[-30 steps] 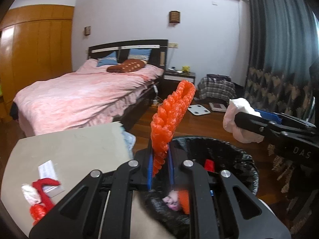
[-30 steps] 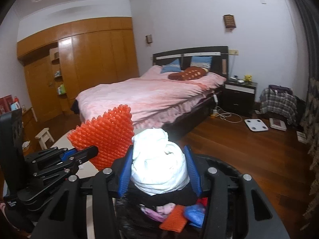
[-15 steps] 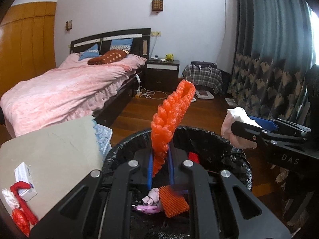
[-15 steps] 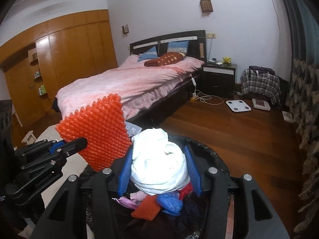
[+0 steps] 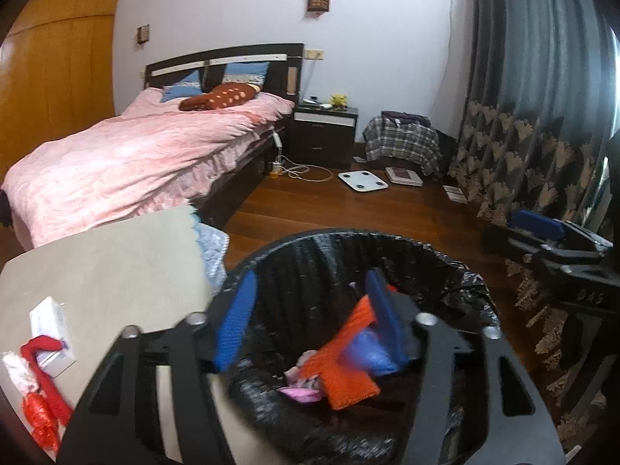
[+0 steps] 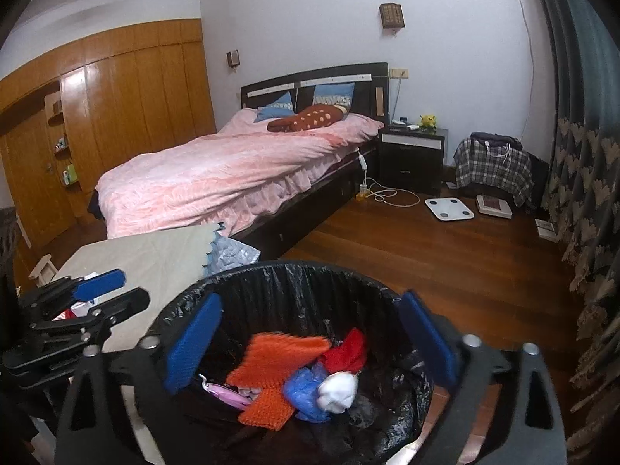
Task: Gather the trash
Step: 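Move both grippers back to the remaining items on the table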
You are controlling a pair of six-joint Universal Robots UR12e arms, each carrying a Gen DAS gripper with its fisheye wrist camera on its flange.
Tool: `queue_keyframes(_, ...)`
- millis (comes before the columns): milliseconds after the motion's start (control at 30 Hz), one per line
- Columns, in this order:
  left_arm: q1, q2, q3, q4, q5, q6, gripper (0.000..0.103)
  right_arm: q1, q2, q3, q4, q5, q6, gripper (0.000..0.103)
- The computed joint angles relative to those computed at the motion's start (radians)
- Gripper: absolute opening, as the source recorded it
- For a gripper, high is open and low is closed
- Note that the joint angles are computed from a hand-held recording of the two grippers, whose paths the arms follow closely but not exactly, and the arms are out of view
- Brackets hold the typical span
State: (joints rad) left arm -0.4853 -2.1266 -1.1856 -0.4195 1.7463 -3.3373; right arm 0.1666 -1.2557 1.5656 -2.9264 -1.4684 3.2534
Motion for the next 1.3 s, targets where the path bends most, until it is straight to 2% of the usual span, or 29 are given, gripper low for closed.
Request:
queue_keyframes(233,0.016,0.082,-0.108,0.044,0.093,-0.058,0.086,0.026,0.0,-0.016,0.014,0.049,0.009,0.097)
queue_keyframes(533,0.047,0.188,-0.245,0.063,0.24,-0.083,0.087,0.097,0.043,-0.082,0.046,0.103,-0.027,0.097)
queue_keyframes(700,0.065,0.237,-0.311,0.052,0.294,-0.096,0.087,0.133,0.072,-0.12,0.062,0.128,-0.048,0.097)
queue_keyframes(1033,0.109,0.304,-0.414,0.023,0.375,-0.144,0.087,0.197,0.13,-0.188,0.09,0.158,-0.109,0.097)
queue_keyframes(1300,0.14,0.335,-0.474,-0.014,0.378,-0.193,0.087,0.226,0.173,-0.23,0.116,0.156,-0.122,0.097)
